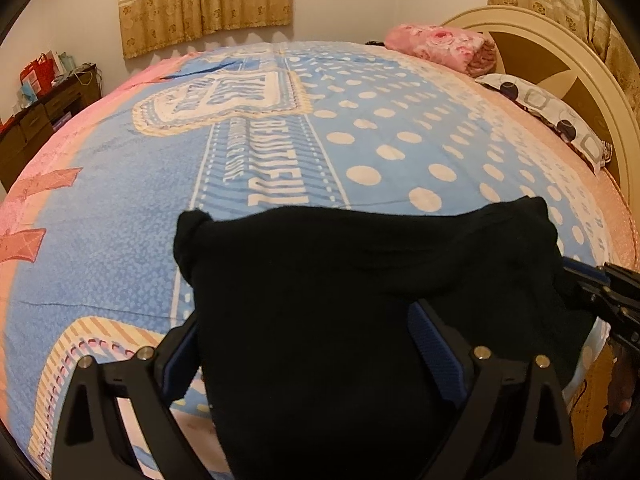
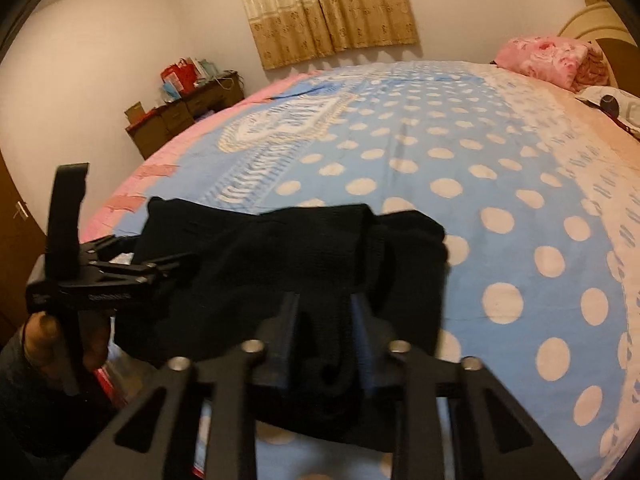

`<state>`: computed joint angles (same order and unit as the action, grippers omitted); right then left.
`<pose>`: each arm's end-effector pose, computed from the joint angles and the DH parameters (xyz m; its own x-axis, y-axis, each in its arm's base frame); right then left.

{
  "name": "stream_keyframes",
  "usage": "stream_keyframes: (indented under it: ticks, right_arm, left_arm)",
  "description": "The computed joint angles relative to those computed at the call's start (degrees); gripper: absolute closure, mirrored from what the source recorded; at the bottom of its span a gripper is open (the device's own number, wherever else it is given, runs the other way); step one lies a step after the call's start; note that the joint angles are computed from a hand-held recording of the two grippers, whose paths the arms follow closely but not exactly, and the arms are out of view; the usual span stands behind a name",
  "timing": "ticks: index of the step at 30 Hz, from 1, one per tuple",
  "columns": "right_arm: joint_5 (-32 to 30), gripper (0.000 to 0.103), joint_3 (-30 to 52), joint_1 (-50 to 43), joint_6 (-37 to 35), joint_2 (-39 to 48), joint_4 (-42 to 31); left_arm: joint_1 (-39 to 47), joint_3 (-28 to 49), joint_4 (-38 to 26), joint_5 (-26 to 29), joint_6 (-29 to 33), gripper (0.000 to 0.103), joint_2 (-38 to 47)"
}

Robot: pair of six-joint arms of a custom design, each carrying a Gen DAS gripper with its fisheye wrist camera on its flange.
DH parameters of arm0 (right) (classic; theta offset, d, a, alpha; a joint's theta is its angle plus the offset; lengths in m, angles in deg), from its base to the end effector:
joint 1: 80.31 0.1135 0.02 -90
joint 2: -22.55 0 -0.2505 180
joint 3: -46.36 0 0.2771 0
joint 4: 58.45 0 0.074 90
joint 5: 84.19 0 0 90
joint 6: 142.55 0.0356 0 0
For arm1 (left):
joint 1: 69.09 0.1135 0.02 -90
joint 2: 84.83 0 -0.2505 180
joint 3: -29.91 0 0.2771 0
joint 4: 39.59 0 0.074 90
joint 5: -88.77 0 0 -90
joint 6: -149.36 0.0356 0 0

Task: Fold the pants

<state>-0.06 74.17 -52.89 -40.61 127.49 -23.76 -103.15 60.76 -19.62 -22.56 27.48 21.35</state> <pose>0.1999 0.1078 0.0116 -0.6947 -0.1285 -0.7077 -0.3898 0.8942 0.2202 0.1903 -0.1130 -0.0022 -0.7639 -0.0774 -0.6407 -0.0624 0.9970 -0.0461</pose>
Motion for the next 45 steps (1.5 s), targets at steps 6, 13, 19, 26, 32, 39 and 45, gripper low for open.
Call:
stream_keyframes:
  ticks: [6,13,19,26,32,39,45]
  right_arm:
    - [0.4,0.096,-1.4,-1.5,-2.2,0.3,1.7]
    - [1.1,0.097,-0.7,-3.8,-4.1,4.3,3.8]
    - [-0.2,0.094,-0.4,-4.5,-4.7,7.3,7.0]
    - [-4.7,0.028,-5.1,-10.7,-3.0,3.1,10.9]
    - [-15.0,0.028,0.8,-15.3,-1.7,10.2,8.7]
    - [-13.9,0.028,3.3,-12.4,-1.0,14.9,11.7]
    - [-13.2,0.052,3.8,-10.7,-1.6,15.1,11.9]
  left_arm:
    - [-0.2,0.7,-0.7,-0.3,-0.9,0.003,0.6]
    - [0.1,1.6,1.1,0.4,-0.6,0.000,3.2]
    - [3.5,0.7,6.8,5.5,-0.7,0.000,6.1]
    - [1.2,-2.6,1.8,-0.7,-2.4,0.000,0.0]
    - [6.0,-7.4,6.2,5.1,-3.8,0.000,-2.8]
    - [9.8,-7.4,13.1,10.7,-4.1,0.000,3.5]
    - [6.9,-5.9,13.6,9.0,-3.6,0.007,5.2]
